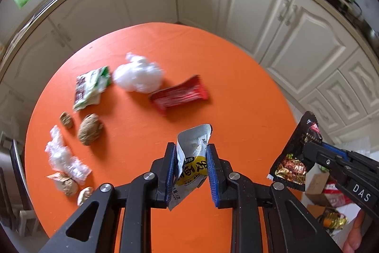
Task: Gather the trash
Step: 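Carry both items over the blue wastebasket and open both tools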
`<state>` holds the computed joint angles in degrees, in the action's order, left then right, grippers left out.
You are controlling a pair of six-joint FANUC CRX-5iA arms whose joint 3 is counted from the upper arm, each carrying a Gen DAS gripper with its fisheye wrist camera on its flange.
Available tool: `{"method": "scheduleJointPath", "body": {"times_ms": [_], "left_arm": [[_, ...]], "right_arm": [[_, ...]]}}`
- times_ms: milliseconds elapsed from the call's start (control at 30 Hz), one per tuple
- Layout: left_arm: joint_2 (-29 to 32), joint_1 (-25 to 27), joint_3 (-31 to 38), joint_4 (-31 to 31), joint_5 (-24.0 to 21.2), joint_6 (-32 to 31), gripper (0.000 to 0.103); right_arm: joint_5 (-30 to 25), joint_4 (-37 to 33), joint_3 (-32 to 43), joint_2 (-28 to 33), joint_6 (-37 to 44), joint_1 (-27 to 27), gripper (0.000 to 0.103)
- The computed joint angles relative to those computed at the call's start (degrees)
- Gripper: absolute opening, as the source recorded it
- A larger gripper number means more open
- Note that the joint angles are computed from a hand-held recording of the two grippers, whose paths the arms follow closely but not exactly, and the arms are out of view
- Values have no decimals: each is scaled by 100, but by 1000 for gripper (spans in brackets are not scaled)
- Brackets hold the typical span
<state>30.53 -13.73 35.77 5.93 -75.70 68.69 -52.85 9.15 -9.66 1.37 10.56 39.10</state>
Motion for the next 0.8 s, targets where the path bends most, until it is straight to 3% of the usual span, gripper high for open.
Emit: {"method": "scheduleJointPath", "body": {"times_ms": [233, 500, 700, 800], "left_arm": [[159, -696, 336, -125, -253, -202, 21], [654, -1508, 924, -155, -690, -510, 22], [1322, -1918, 1760, -64, -1132, -592, 22], [1738, -2034, 2332, -58, -1341, -612, 29]], "right_arm": [[-80, 496, -1140, -1018, -1133, 7, 14], [-597, 764, -2170, -2056, -2322, 67, 14], [-999, 731, -2662, -2672, -2999, 186, 14], [-1244, 723, -2861, -2971, -3310, 285, 14]]}}
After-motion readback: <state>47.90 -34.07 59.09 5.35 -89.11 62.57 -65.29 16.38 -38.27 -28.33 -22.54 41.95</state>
